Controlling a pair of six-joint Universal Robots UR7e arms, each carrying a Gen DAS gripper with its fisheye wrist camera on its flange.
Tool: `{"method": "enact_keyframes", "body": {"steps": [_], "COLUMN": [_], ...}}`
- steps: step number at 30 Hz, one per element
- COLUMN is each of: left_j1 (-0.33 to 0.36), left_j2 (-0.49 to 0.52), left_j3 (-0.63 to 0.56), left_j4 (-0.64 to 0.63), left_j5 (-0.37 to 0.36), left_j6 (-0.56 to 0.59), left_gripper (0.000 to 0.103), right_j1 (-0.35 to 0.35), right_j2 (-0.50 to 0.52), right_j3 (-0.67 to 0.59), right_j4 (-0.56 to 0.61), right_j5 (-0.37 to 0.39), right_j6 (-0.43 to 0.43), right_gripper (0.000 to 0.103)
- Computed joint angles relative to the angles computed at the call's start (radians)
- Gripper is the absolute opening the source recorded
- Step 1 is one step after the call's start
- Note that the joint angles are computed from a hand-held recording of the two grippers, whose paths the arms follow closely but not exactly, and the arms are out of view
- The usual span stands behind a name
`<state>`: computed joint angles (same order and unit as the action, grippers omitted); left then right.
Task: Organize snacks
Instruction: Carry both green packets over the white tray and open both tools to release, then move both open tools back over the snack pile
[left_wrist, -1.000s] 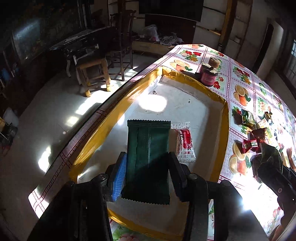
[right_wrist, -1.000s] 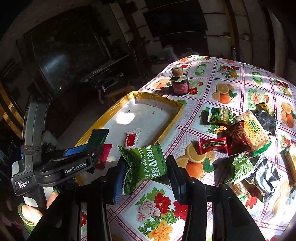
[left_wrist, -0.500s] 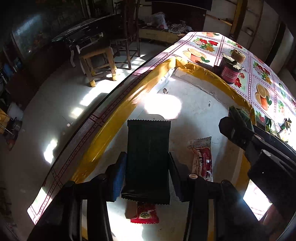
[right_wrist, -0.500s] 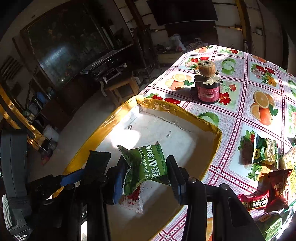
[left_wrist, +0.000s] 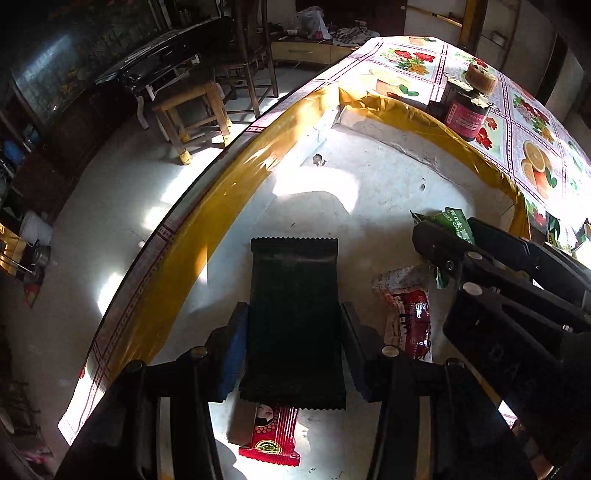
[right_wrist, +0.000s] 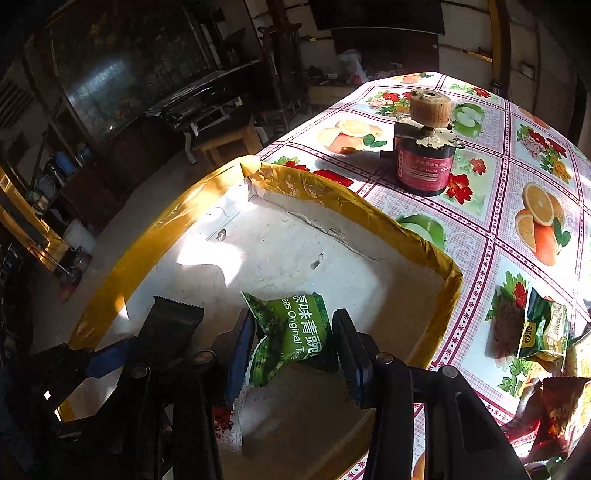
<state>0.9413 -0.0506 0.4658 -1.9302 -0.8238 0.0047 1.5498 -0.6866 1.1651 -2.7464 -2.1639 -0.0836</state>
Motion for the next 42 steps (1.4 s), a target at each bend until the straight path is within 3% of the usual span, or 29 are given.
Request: {"method": "enact_keyframes", "body": {"steps": [7, 12, 18, 33, 42], "left_j1": [0.001, -0.009, -0.043, -0.132, -0.156], "left_j2": [-0.050, -0.127, -0.207, -0.325, -0.369], "left_j3": [0.065, 0.192, 0.348, 0.647, 0.761], "left_j4": [-0.033, -0.116, -0.219, -0.397, -0.456], "left_j5": [-0.032, -0.064, -0.098, -0.150, -0.283], "left_j6": [-0.015, -0.020, 0.006, 0.065, 0.100], "left_gripper": [0.059, 0.063, 0.064, 0.071, 0.083], "right_j1": [0.017, 0.043, 0.051, 0.044, 0.069], "right_j2": [-0.063, -0.175, -0.308, -0.513, -0.588], "right_j3": [0.094, 0.281, 0.510, 0.863, 0.991], "right_j4": [-0.104, -0.302, -0.458, -0.635, -0.687], "right_j5": [0.022, 0.030, -0.020, -0.131, -0.248], "right_j6": [0.004, 0.000, 0.062, 0.192, 0.233], "right_gripper": [0.054, 0.067, 0.069, 0.076, 0.086]}}
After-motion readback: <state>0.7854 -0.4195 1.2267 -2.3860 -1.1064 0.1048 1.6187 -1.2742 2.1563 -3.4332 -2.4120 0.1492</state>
